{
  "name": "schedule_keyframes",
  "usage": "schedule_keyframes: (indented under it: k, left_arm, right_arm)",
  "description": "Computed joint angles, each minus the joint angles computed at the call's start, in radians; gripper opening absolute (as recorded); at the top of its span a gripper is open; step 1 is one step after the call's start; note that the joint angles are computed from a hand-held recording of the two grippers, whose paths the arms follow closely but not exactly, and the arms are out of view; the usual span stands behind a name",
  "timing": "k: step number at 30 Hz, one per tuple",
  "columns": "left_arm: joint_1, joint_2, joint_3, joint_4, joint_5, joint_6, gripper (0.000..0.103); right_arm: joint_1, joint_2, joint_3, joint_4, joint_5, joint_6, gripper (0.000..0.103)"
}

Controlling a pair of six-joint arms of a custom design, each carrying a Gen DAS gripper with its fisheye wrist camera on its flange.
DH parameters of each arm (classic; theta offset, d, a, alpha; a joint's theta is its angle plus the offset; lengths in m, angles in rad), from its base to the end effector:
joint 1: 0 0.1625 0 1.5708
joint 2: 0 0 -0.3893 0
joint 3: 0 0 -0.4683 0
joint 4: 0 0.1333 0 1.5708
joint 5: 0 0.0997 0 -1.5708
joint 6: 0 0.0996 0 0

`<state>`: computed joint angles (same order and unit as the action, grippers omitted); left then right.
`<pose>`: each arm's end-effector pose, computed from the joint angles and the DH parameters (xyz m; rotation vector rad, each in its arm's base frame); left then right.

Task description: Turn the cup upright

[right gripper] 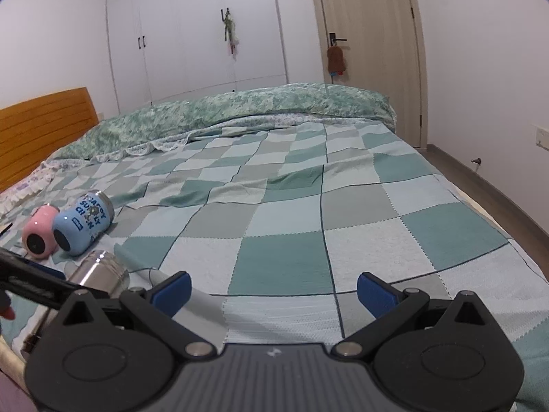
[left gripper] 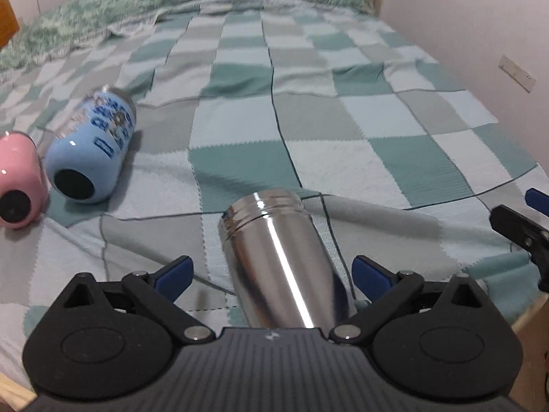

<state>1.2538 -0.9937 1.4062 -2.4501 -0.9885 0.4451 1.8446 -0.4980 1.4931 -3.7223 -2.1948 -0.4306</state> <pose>-0.0607 -0.7883 0.2716 0.7591 2.3703 -0.5414 0.2646 -0.6643 0.0144 0.3123 -2.1426 1.3250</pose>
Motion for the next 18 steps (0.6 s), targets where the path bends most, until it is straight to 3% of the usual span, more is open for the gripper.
schedule_keyframes:
  k: [2, 4, 8, 18]
  left_arm:
    - [0.002, 0.015, -0.026, 0.054, 0.009, -0.053, 0.091]
    - [0.014, 0.031, -0.068, 0.153, -0.016, -0.129, 0.072]
    - [0.020, 0.012, -0.051, 0.137, -0.053, -0.149, 0.070]
    - [0.017, -0.085, 0.053, -0.028, -0.160, -0.023, 0.067]
  right_arm:
    - [-0.001, 0.003, -0.004, 0.007, 0.005, -0.010, 0.103]
    - [-0.001, 0.004, -0.006, 0.017, 0.016, -0.015, 0.103]
    - [-0.003, 0.004, -0.004, 0.020, 0.031, -0.011, 0.103]
    - [-0.002, 0.007, 0.007, -0.017, 0.045, 0.014, 0.103]
